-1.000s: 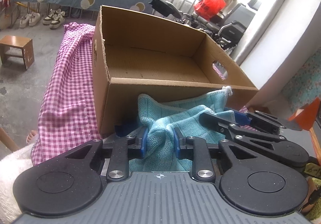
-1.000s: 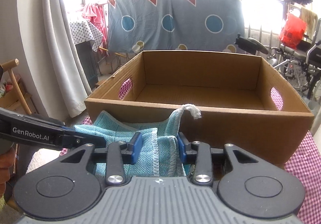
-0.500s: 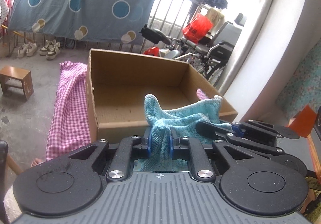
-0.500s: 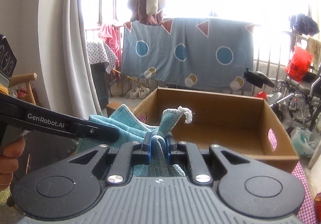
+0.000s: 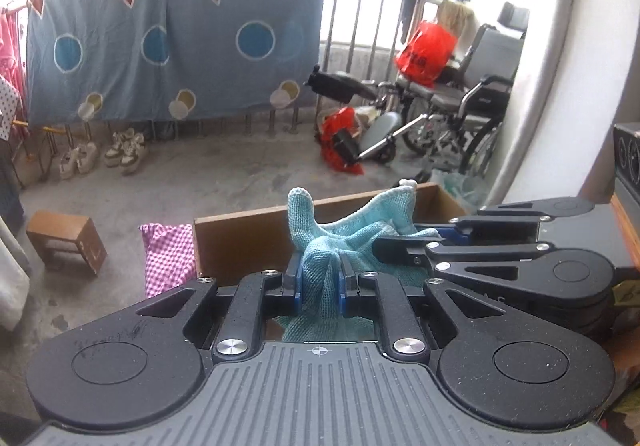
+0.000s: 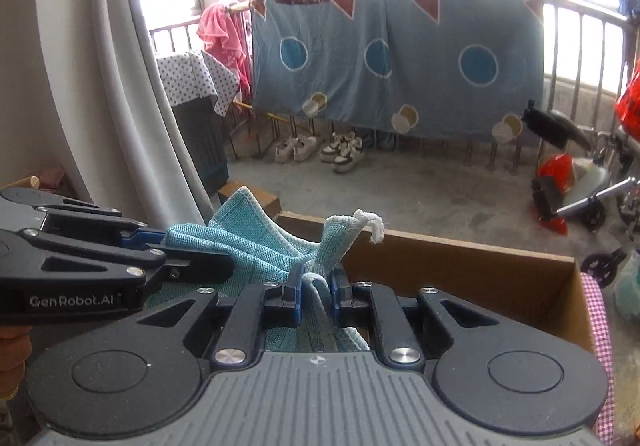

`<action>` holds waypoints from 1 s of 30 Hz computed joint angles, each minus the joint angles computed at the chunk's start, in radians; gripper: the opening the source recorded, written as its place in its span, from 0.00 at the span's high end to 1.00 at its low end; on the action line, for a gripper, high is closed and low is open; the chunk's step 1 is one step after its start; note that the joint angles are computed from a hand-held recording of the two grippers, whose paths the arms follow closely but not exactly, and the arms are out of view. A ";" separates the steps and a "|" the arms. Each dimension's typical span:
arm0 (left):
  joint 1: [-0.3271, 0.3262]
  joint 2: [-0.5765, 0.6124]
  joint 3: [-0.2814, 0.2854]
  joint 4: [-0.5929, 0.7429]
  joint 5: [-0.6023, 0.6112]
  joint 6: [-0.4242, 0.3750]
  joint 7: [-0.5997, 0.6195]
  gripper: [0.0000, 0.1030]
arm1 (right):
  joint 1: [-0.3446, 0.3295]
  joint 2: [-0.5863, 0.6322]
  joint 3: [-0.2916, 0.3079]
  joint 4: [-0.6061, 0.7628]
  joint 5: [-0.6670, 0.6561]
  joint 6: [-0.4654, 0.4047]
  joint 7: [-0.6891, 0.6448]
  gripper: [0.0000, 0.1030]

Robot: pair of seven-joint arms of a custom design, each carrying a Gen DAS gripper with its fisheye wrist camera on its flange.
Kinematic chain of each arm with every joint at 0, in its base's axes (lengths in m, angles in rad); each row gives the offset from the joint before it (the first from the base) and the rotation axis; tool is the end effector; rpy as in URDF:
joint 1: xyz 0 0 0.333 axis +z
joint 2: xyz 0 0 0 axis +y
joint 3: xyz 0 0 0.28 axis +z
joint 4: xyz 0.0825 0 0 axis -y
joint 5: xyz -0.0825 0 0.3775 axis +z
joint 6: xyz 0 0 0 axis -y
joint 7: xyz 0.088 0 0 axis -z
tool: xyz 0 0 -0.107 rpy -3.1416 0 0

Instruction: Organize soft objects

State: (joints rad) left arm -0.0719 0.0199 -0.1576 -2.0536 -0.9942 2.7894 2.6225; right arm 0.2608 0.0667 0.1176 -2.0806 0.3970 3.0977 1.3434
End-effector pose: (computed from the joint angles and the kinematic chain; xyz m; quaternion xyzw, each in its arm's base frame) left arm 0.5786 -0.0954 0.4606 -0.4770 0.7619 -0.4030 0.1720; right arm 0.5672 0.1895 0.4743 -0.6915 0.5576 -0.2153 0.4058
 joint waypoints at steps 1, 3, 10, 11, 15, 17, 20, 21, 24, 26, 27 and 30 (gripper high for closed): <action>-0.005 0.069 0.002 0.059 0.118 0.007 -0.107 0.86 | -0.010 0.052 -0.005 0.066 0.009 -0.053 0.002 0.86; -0.019 0.177 0.011 0.153 0.319 0.020 -0.275 0.86 | -0.045 0.158 0.003 0.196 0.042 -0.158 0.000 0.86; -0.085 0.419 0.098 0.403 0.740 -0.071 -0.621 0.86 | -0.127 0.402 0.026 0.482 0.066 -0.393 0.034 0.86; -0.087 0.436 0.100 0.422 0.771 -0.080 -0.644 0.86 | -0.128 0.431 0.023 0.517 0.058 -0.416 0.045 0.86; -0.093 0.473 0.101 0.467 0.895 -0.113 -0.716 0.84 | -0.139 0.522 0.025 0.628 0.045 -0.489 0.082 0.86; -0.094 0.485 0.098 0.479 0.953 -0.111 -0.743 0.83 | -0.146 0.563 0.029 0.683 0.046 -0.519 0.096 0.86; -0.097 0.500 0.102 0.490 1.044 -0.097 -0.793 0.79 | -0.157 0.603 0.040 0.731 0.057 -0.545 0.111 0.86; -0.094 0.504 0.098 0.495 1.066 -0.102 -0.808 0.78 | -0.161 0.611 0.044 0.739 0.063 -0.550 0.114 0.85; -0.073 0.513 0.077 0.517 1.103 -0.132 -0.840 0.59 | -0.166 0.641 0.049 0.773 0.074 -0.569 0.134 0.84; -0.056 0.500 0.063 0.496 1.113 -0.112 -0.845 0.47 | -0.169 0.655 0.050 0.788 0.080 -0.582 0.147 0.84; -0.051 0.491 0.059 0.481 1.118 -0.091 -0.851 0.40 | -0.172 0.660 0.053 0.792 0.085 -0.585 0.150 0.83; -0.035 0.466 0.041 0.454 1.114 -0.062 -0.854 0.32 | -0.170 0.665 0.049 0.801 0.083 -0.593 0.168 0.81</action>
